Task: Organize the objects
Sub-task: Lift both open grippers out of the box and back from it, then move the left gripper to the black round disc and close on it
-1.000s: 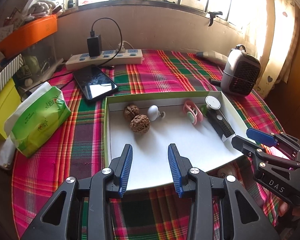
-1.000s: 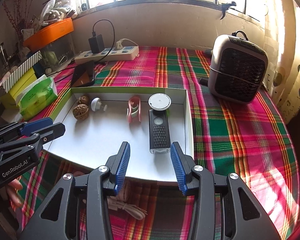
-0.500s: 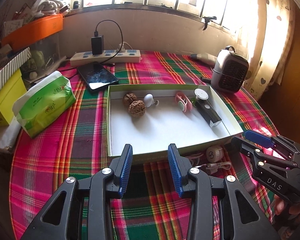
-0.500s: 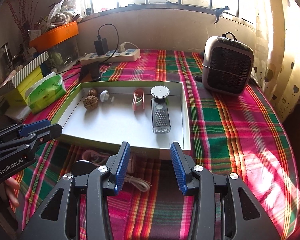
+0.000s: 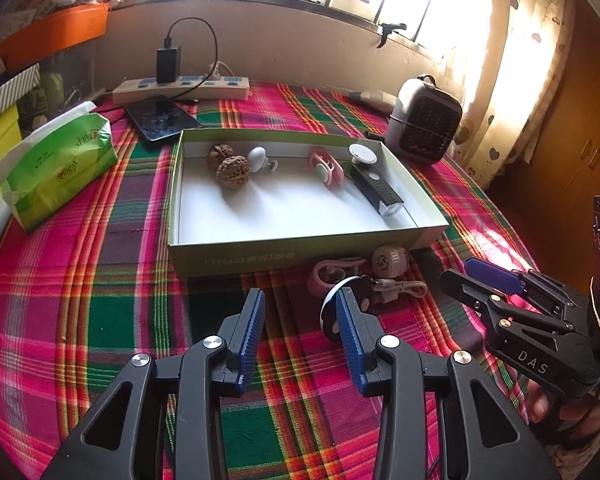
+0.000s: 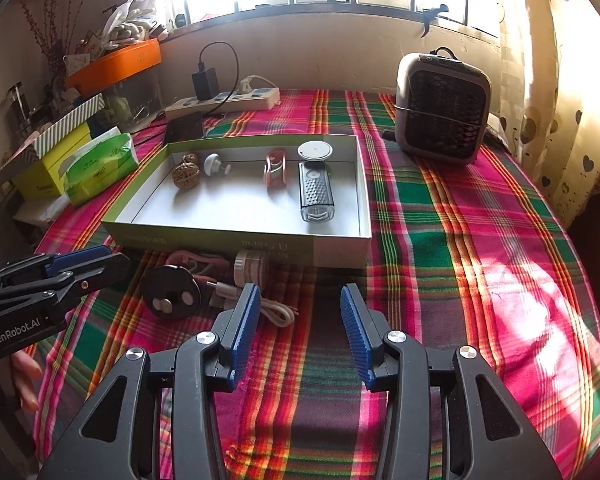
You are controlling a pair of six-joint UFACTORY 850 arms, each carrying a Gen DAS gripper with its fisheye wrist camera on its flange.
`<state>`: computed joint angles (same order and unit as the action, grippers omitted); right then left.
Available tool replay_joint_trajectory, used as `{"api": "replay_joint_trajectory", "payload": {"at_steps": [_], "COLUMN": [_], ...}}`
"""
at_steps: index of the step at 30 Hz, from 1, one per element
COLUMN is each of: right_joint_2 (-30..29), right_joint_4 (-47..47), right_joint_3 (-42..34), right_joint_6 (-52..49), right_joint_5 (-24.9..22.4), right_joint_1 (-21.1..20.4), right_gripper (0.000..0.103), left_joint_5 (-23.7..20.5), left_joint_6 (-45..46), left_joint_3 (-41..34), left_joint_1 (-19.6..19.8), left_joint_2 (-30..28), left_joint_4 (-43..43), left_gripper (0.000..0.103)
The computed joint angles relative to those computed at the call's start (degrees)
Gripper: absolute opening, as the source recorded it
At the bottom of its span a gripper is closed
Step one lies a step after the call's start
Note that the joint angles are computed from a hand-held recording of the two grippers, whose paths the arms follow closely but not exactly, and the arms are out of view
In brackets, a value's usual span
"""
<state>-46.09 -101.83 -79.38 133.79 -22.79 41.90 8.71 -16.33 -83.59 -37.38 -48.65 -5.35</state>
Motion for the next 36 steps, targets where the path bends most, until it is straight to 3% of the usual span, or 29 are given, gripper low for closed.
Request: {"api": "replay_joint_trajectory", "payload": {"at_steps": [4, 13, 20, 24, 27, 30, 32, 36], "right_joint_2": [0.41, 1.17, 1.48, 1.45, 1.27, 0.9, 0.64, -0.01], "right_joint_4": [-2.12, -4.75, -6.48, -7.09, -7.1, -6.93, -7.17, -9.85], "right_joint_3": [1.48, 3.58, 4.18, 4.21, 3.9, 3.32, 2.87, 1.85], "right_joint_6": [3.0, 7.08, 9.07, 9.57, 8.98, 8.3, 8.2, 9.75], "right_joint_5": [0.15, 0.17, 0.14, 0.41, 0.84, 1.56, 2.39, 4.24], "right_joint_1": [0.04, -0.14, -0.27, -0.38, -0.57, -0.8, -0.96, -1.39], "right_gripper": [0.044, 0.044, 0.044, 0.044, 0.044, 0.044, 0.044, 0.044], "left_joint_5": [-0.07, -1.84, -3.54, -4.83, -5.28, -4.69, -4.37, -4.07], "left_joint_6": [-12.97, -29.38, -27.74, -36.96, -35.79, -42.05, -39.21, -34.21], "left_joint_3": [-0.64, -4.08, -6.29, -7.85, -8.13, -7.86, -7.41, -6.65], "left_joint_1": [0.01, -0.47, -0.83, -0.97, -1.02, -0.76, -0.61, -0.21], "left_joint_2": [-0.8, -3.15, -4.5, -5.5, -5.71, -5.55, -5.32, -4.97], "left_joint_4": [13.22, 31.67, 30.31, 39.93, 38.76, 44.12, 40.63, 34.5], "left_gripper": [0.04, 0.04, 0.04, 0.04, 0.04, 0.04, 0.039, 0.028]}}
